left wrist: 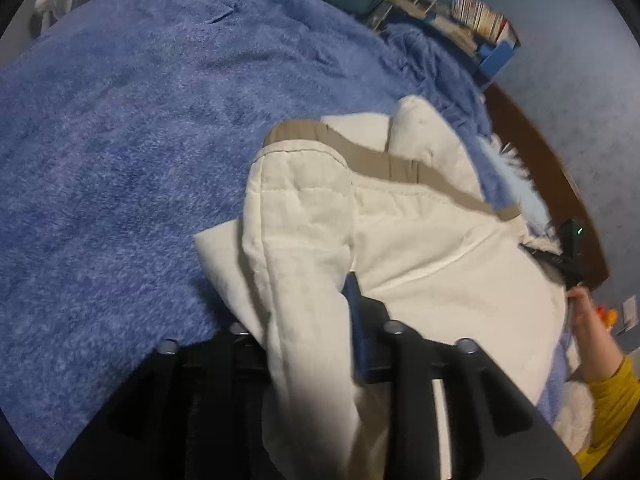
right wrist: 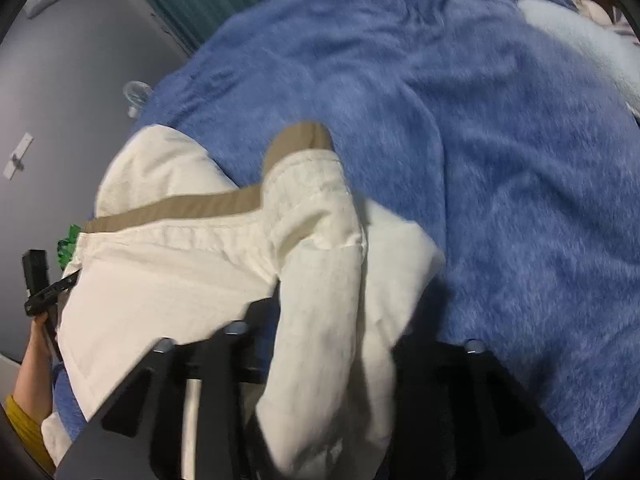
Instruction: Fold large clothes
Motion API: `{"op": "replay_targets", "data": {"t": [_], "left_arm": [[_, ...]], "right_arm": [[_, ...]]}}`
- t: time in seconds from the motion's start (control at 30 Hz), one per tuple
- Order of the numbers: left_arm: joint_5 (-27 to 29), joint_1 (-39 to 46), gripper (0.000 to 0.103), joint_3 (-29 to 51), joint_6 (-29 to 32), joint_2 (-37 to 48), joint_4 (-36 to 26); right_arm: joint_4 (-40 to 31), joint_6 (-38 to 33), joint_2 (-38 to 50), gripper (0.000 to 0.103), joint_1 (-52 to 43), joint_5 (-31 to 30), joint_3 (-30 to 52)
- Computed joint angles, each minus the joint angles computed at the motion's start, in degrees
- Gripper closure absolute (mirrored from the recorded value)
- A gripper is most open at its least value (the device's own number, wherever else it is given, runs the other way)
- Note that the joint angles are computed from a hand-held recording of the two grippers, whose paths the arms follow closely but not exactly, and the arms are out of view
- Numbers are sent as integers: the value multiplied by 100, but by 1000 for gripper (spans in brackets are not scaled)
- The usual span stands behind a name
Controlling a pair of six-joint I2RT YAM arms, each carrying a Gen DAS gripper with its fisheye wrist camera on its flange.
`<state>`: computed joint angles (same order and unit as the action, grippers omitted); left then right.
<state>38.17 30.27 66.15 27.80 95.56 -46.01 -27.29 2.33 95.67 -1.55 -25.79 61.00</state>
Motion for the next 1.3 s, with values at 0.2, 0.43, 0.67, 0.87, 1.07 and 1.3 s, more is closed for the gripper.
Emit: {"op": "replay_targets", "data": {"t": [0.2, 0.43, 0.67, 0.87, 1.07, 1.3], "left_arm": [[-677, 20, 14, -786, 222, -1472, 136], [-1718, -1009, 8, -1724, -39, -4999, -764], [-3781, -4635, 8, -1921, -3113, -6316, -1806], [-4874, -5791, 8, -2647, -4290, -5971, -994], [-4531, -5165, 6, -3160, -3835, -5171, -25], [-4289, -4679, 6, -2514, -3499, -3399, 1145]], "right_arm": [[-454, -184, -1087, 7, 372, 1041, -302], [-1376, 694, -3319, 7, 1430, 2287, -1065], [-1910, 2637, -4595, 7, 4399, 3806, -1787], [-1503, 3227, -3718, 7, 5618, 5025, -1921], [-582, 2783, -2915, 5, 5210, 4803, -2019], [34, 2036, -1639, 5, 4340, 4203, -1180]]}}
